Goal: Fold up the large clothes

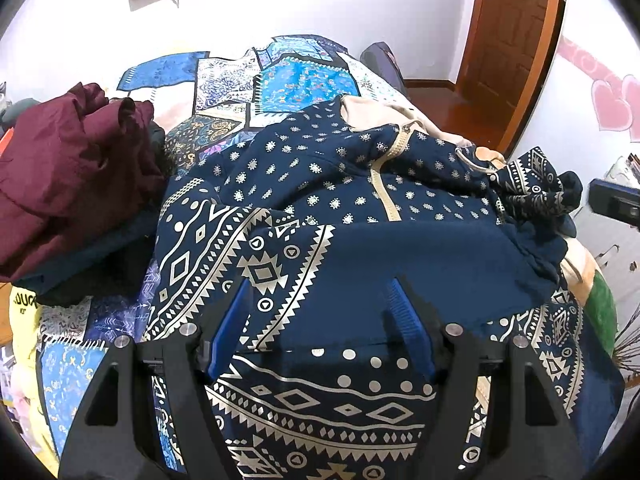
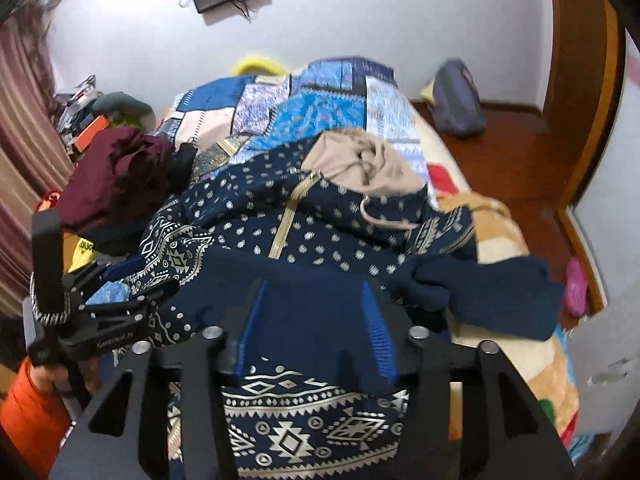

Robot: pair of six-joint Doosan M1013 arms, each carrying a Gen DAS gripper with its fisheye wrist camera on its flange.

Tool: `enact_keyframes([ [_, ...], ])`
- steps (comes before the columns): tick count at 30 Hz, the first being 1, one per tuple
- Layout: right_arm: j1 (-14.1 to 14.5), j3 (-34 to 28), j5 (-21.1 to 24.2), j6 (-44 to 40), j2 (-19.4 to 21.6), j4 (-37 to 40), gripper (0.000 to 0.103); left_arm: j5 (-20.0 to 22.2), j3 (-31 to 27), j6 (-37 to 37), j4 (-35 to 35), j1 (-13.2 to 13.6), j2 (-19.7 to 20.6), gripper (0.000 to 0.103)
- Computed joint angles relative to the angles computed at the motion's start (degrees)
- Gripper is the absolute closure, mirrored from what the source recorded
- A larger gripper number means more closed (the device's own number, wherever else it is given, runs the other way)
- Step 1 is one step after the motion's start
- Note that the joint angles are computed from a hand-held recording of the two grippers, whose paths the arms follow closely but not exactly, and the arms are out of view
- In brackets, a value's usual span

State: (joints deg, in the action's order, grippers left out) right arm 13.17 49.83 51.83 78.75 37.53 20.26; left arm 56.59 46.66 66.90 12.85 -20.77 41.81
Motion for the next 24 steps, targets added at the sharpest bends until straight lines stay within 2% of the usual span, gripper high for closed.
enact_keyframes([
  [3,-0.59,2.14,-3.19,2.44,-1.27,-2.83,0.045,-0.61,0.76,-0.34,-0.23,0.0,-0.48,0.033],
  [5,-1.28,2.06,-3.61,6.81,-1.09,-5.16,0.044,-0.88,1.05,-0.43,-0.36,0.0,-0.7,0.033],
  [11,-6.17,-0.86,0.85,25.22,2.44,-6.55,0.044,-1.28,1.29,-0.22,-0.86,0.0,-0.85,0.033],
  [15,-9.33,-2.56,4.41,34.85,5.72,-3.64,0.044,-0.59,0.61,0.09,-1.49,-0.01,-0.3,0.033],
  [21,-11.07,-5.91,9.67,40.89,10.24,-0.94,0.043,0.79,-0.58,0.76,-2.23,-0.04,0.78,0.033],
  [24,-10.69,-5.59,7.31,41.92,10.66,-1.57,0.044,1.64,-1.31,0.79,-2.25,-0.08,1.4,0.033],
])
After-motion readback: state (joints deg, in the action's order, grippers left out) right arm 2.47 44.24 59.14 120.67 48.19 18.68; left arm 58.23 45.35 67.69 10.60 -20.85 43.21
